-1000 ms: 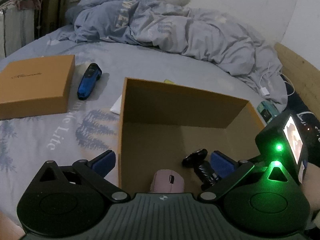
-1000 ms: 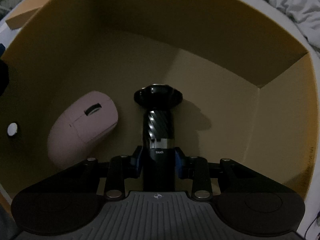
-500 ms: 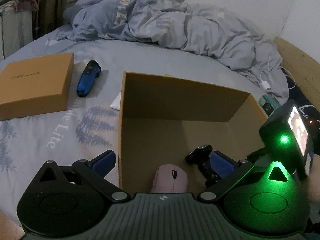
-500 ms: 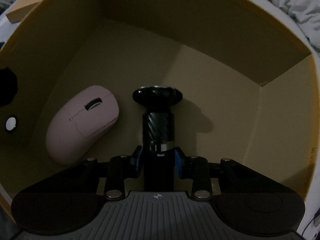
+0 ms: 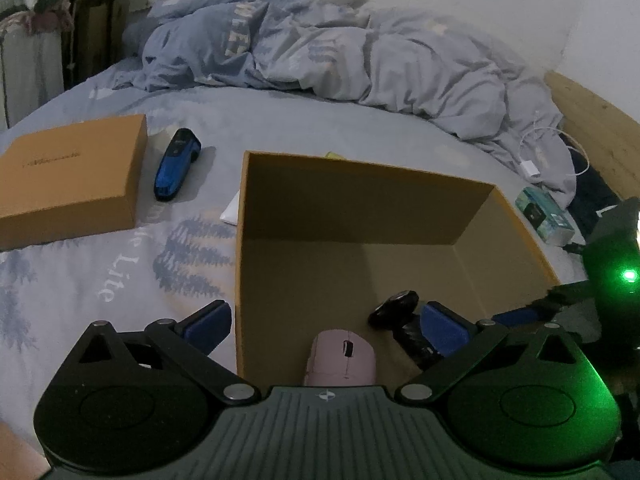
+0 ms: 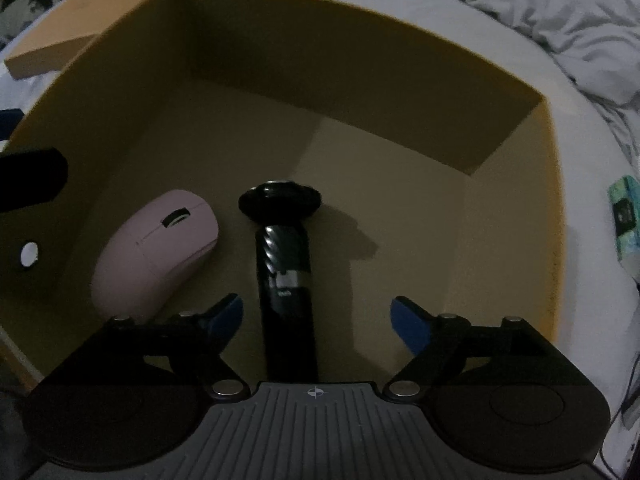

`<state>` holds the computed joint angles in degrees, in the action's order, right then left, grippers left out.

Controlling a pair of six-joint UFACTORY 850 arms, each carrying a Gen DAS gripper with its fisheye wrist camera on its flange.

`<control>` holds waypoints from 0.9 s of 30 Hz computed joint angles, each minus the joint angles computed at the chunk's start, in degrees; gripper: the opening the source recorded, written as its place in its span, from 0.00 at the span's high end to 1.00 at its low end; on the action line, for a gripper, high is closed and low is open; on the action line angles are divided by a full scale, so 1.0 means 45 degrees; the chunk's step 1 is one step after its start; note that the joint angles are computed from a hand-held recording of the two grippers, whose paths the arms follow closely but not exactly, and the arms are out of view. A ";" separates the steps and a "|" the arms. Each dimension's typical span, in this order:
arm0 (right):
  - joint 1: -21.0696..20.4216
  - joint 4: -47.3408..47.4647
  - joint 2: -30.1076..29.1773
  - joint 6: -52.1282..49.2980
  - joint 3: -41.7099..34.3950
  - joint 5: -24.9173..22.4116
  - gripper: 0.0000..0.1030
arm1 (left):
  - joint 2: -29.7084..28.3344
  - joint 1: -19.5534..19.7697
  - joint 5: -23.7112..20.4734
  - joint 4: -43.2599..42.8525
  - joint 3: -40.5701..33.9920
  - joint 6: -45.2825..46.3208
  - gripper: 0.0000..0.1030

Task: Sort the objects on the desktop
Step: 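Lower the black device into the box beside the pink mouse, open right gripper, then withdraw the right gripper up and out of the box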

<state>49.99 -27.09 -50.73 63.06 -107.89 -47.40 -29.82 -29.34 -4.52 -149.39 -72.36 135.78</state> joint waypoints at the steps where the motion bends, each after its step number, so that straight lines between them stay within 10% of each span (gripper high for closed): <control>1: 0.0037 -0.0122 0.0145 0.0189 0.0186 0.0036 0.15 | 0.0030 -0.0017 -0.0008 -0.0341 0.0022 0.0372 0.00; 27: 0.2287 -0.8476 0.3809 1.0749 0.5498 -0.0352 0.00 | 0.1329 -0.0735 -0.1091 -0.6522 0.1404 0.7714 0.00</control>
